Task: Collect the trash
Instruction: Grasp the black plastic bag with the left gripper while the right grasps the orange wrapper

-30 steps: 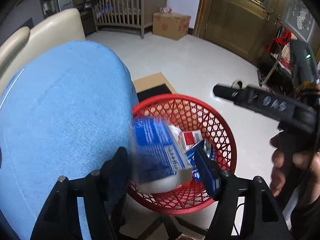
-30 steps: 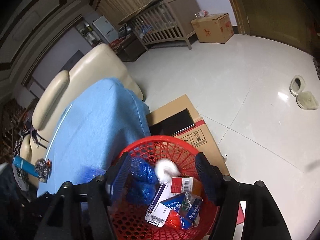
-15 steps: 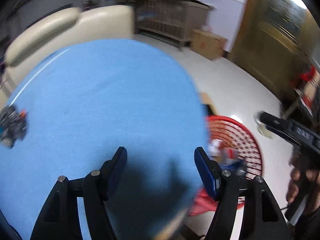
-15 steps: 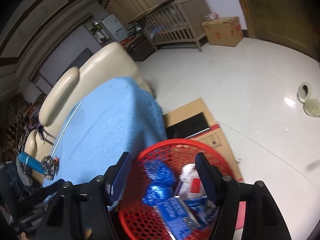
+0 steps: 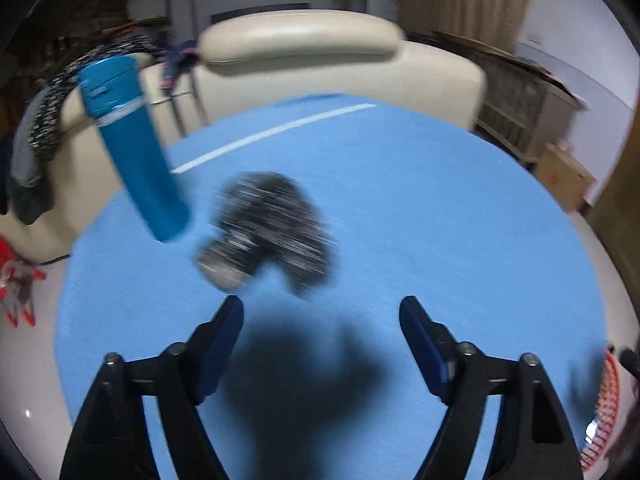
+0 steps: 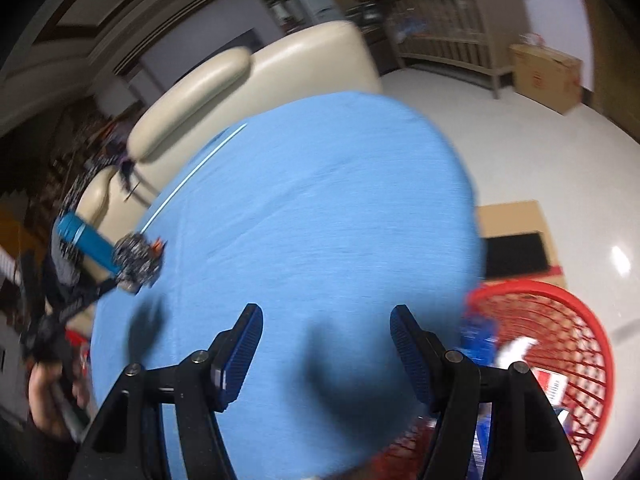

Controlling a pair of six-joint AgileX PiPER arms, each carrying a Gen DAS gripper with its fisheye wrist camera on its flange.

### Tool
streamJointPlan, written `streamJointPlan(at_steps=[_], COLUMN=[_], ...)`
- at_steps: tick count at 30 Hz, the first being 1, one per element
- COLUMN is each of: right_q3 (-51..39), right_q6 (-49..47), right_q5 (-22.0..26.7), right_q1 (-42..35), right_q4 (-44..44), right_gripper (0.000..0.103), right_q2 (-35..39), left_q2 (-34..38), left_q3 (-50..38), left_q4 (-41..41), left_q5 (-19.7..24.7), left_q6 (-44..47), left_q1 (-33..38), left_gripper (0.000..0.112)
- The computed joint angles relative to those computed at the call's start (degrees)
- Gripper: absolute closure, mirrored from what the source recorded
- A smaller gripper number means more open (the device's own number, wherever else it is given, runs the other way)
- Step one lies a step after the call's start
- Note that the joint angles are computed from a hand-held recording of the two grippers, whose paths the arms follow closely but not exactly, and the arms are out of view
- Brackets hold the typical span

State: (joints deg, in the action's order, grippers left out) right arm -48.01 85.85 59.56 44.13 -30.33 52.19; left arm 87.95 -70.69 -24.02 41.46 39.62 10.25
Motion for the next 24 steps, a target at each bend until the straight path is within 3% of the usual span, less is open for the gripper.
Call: streamJointPlan(at_steps=[4,7,11,13,14,17,22,24], right_q3=[-4.2,-7.4,-12.0,-14.3,-15.8,-19.3,-30.4,-39.1], right_q6=[-4.1,-6.2,-10.0,-12.0,-13.6,-17.0,-27.5,-34.6], right_q5=[-3.8,-5.5,-6.1,-6.1,-6.5,-7.6,-11.4,-12.2], right_q1=[-1.6,-2.2,-3.5,-4.0,-4.4,-5.4,-8.8,-9.9], right_q4=[2.1,3.3,5.1,5.9,6.5,7.9,13.2,17.5], right_gripper=[0.033,0.033,0.033,0.033,0.033,0.033,0.033,0.033], right_q2=[7.0,11.8,17.0,19.3,21.0,24.9,36.7,44.5], left_q2=[9.1,15.5,19.7,23.4,24.2,23.2,16.8,14.6], left_q3=[-8.4,-14.6,-16.8,-21.1,-22.4,-21.5,-12.8,-9.9], left_q4=[1.8,2.9,6.3,3.7,1.9,-4.3,-7.9,-7.2], left_q5=[-1.0,1.2,-0.1,5.4,7.0,9.2,7.0,6.0], left_q6=[0.6,1.4,1.1,3.2,3.6,6.0,9.7,9.0], left_q1=[1.2,0.4,-1.6,-0.4,0.7,4.8,10.3,12.4], left_gripper=[0.031,0.031,0.031,0.079,0.080,0.081,0.081,0.081])
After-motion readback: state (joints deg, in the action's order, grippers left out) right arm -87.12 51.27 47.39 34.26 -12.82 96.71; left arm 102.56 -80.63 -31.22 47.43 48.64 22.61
